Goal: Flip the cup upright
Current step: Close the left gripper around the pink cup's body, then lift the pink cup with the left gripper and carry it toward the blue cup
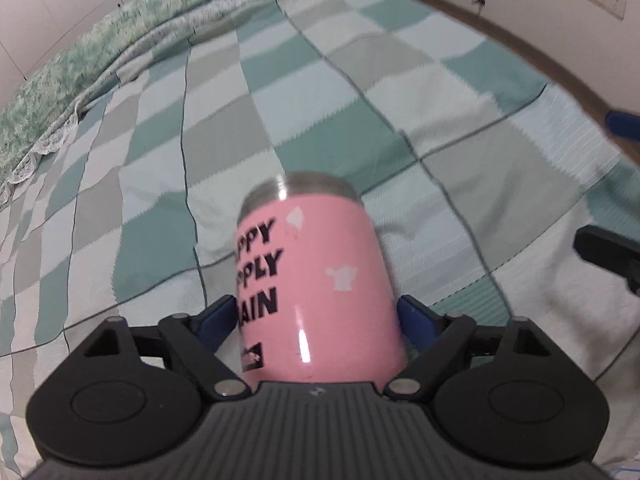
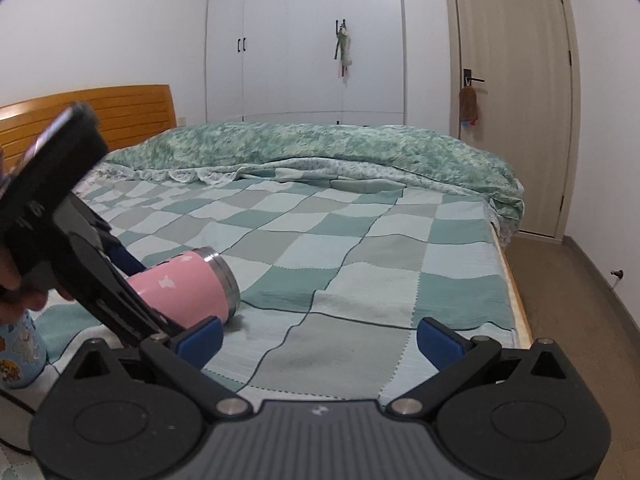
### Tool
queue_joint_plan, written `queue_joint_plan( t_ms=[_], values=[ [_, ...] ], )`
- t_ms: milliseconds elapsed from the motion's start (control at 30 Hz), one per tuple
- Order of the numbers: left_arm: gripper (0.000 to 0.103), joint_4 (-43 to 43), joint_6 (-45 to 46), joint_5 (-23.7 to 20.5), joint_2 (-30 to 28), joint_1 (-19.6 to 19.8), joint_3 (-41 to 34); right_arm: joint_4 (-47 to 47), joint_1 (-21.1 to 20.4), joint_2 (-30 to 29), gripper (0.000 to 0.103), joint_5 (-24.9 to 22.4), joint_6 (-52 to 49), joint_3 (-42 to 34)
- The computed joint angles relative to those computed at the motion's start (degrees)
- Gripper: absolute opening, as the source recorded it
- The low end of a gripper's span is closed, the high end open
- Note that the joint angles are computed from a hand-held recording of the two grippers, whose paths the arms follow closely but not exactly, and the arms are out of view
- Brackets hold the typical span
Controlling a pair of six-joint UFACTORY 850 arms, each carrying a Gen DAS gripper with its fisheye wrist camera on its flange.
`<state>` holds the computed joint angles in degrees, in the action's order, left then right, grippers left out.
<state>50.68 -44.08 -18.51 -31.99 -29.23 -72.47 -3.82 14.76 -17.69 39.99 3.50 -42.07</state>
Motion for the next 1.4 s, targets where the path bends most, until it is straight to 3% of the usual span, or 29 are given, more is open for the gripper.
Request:
queue_joint_plan(
  t_ms=[67,233,533,667,733,800,1000,1167,1400],
  values=[
    [0.088,3.8,-3.0,-1.4,-0.5,-0.5,0.0,-0.5,0.1,-0.3,0.103,-0.1,0.3,-0.3],
    [0.087,12.8,-8.7,-0.2,0.6,-1.0,2.3,-1.1,0.3,0.1,0.103,1.0,0.0,0.1],
    [0.086,7.6,-4.5,-1.4,-1.4,-0.9,-0.7,-0.1,0.2,1.2,0.103,3.3,0.0,1.4],
    [0.085,13.5,-7.1,0.8,-0.3,-0.8,1.1,-0.3,0.2,1.5,0.103,3.3,0.2,1.7],
    [0.085,12.5,-6.2,1.8,0.8,-0.7,2.1,0.4,0.3,2.0,0.103,3.4,-0.2,2.1],
    [0.085,17.4,-11.0,2.8,2.7,-0.9,4.1,1.1,0.4,3.1,0.103,3.4,-0.4,2.9],
    [0.085,34.1,-27.8,4.4,12.3,-2.1,11.4,7.4,3.1,11.0,0.103,3.2,-5.2,7.5],
    [0.085,43.9,-38.2,6.1,25.1,-2.8,21.0,16.4,8.3,20.9,0.103,1.9,-12.3,12.2],
    [0.086,31.8,-27.9,9.0,44.3,0.5,35.5,36.6,23.0,30.0,0.103,-0.1,-27.8,15.0]
  ],
)
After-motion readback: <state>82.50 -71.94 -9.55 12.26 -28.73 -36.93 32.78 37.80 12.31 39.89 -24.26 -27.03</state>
